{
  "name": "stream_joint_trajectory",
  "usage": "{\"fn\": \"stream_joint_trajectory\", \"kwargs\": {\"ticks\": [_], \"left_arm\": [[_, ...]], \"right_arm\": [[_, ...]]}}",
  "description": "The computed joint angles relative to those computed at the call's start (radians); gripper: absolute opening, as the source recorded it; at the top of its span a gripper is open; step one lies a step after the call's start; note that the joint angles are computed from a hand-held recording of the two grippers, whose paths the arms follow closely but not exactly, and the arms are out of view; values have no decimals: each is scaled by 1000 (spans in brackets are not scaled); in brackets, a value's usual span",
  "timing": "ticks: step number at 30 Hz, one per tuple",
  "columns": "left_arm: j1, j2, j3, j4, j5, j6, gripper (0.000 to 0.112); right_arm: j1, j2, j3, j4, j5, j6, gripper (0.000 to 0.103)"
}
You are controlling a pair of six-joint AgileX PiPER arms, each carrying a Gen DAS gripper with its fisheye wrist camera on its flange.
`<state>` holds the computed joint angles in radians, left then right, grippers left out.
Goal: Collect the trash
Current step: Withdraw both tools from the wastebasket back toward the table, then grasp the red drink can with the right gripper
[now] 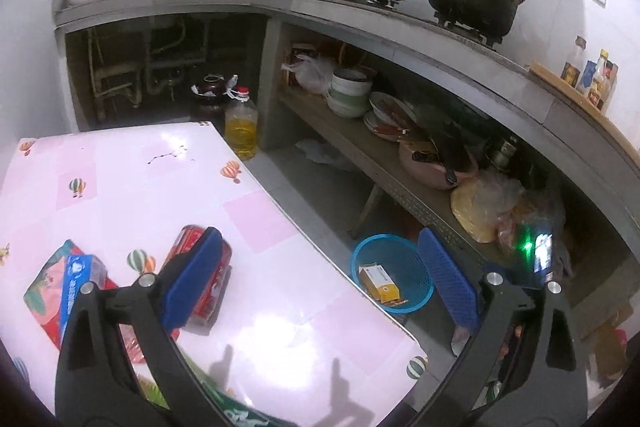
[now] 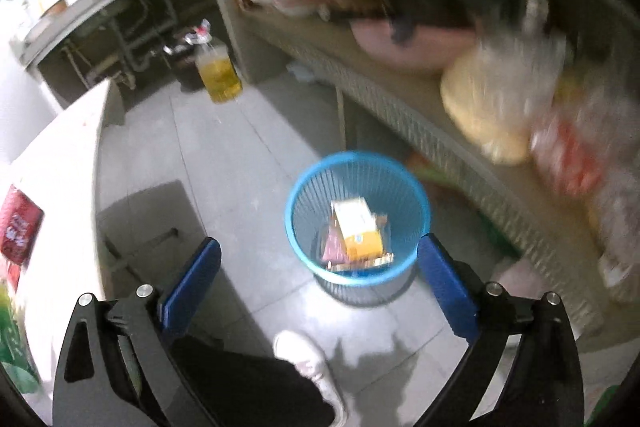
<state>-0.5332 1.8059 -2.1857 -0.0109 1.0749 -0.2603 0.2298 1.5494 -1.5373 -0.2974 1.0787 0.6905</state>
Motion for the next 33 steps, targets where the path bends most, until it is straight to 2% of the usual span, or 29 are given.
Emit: {"fn": "stream_joint_trajectory", "kwargs": {"ticks": [6,10,13,15,21,25,33], "left_arm": [[8,-132,214,32,-107,-72,94],[24,-199,320,48,-165,-115,94],[55,-273,439,2,-247,-128,94],[79,-327,516,-33,-285,-113,94],[153,-452,690,-124,-319,-34,94],[209,-540,797,-118,-322,-21,94],[329,-600,883,-167,-275,42,94]], "right_arm": [[183,8,-162,-238,75,54,96],[258,33,-253,-290,112,52,96],[299,52,-311,-286,123,24,96],[316,56,-336,-263,108,-8,96],[319,32,-330,-104,5,-82,96],[334,85,-410,-25,19,-134,96],[283,233,-609,325,85,-250,96]]}}
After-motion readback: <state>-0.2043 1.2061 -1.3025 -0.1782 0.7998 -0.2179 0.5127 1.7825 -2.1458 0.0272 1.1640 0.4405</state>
